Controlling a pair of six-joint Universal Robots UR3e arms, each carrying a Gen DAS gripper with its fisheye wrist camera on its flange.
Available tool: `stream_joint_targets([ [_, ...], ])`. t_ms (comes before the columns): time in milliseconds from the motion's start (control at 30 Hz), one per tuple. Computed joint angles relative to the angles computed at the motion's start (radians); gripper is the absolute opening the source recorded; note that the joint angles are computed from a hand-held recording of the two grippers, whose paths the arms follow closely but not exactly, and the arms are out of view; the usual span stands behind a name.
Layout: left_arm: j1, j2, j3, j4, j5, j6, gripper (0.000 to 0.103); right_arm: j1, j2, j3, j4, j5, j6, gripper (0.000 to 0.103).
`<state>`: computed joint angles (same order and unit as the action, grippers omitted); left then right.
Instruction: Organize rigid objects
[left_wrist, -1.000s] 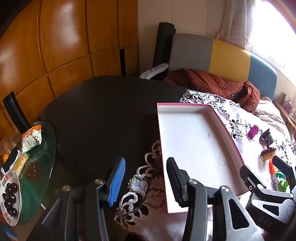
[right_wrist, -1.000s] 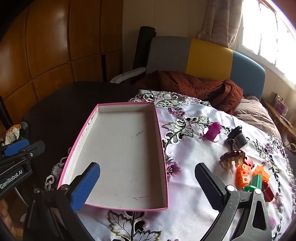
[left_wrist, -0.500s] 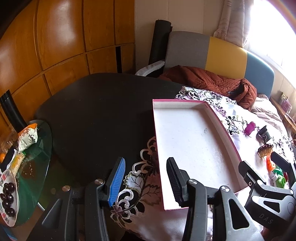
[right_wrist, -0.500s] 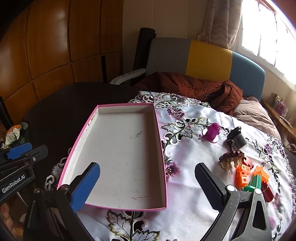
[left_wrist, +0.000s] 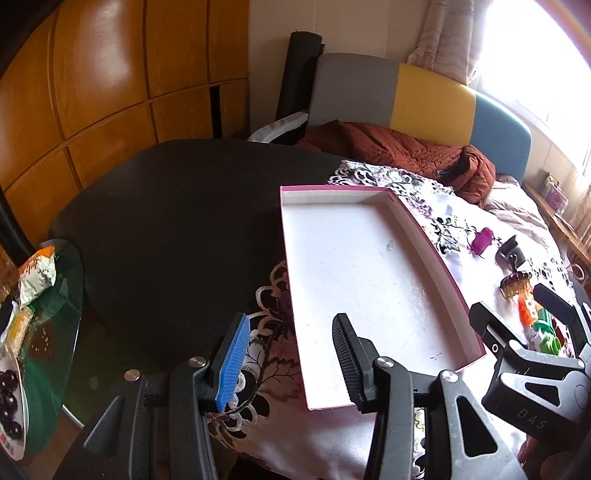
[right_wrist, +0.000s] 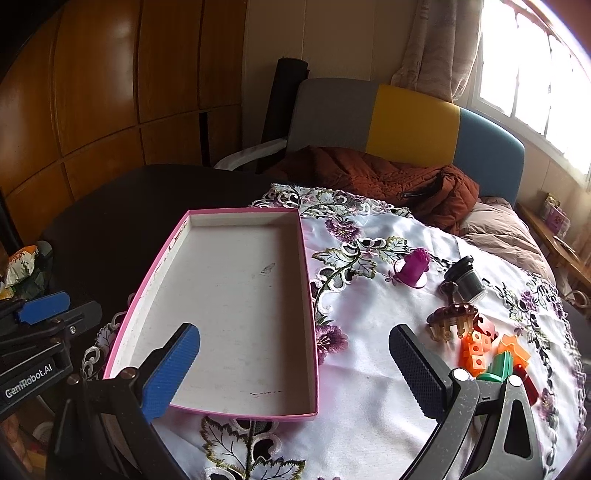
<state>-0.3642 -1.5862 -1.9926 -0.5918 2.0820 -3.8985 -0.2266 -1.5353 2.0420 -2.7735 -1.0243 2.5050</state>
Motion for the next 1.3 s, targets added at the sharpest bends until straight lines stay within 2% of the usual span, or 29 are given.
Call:
stream_joint_targets([
  [233, 0.011, -0.030, 0.020, 0.055, -0.068, 0.077, 0.047, -0.045, 0.027, -0.035, -0.011, -0.008, -0.014, 0.103],
  [433, -0.014, -0.095, 0.101, 0.047, -0.071, 0.133, 0.047, -0.115, 0.067, -0.100, 0.013, -0.006, -0.029, 0.103],
  [733, -0.064, -0.210, 0.255, 0.029, -0.058, 0.220, 0.047, -0.285, 0.202, -0.337, 0.181, 0.029, -0.075, 0.103],
  [800, -0.071, -0.243, 0.297, 0.025, -0.061, 0.244, 0.047, -0.309, 0.260, -0.410, 0.191, -0.002, -0.071, 0.103],
  [900, -0.078, -0.304, 0.385, -0.001, -0.094, 0.273, 0.047, -0.346, 0.362, -0.549, 0.250, -0.041, -0.035, 0.103],
  [1000, -0.090, -0.384, 0.495, -0.031, -0.129, 0.295, 0.047, -0.397, 0.452, -0.650, 0.277, -0.045, 0.054, 0.103],
  [1067, -0.098, -0.434, 0.558, -0.039, -0.157, 0.315, 0.047, -0.418, 0.519, -0.769, 0.383, -0.052, 0.132, 0.103],
  [1133, -0.112, -0.486, 0.628, -0.053, -0.178, 0.337, 0.047, -0.452, 0.563, -0.853, 0.461, -0.004, 0.201, 0.103],
  [1300, -0.141, -0.589, 0.772, -0.088, -0.232, 0.375, 0.047, -0.473, 0.598, -0.929, 0.518, -0.012, 0.274, 0.103],
])
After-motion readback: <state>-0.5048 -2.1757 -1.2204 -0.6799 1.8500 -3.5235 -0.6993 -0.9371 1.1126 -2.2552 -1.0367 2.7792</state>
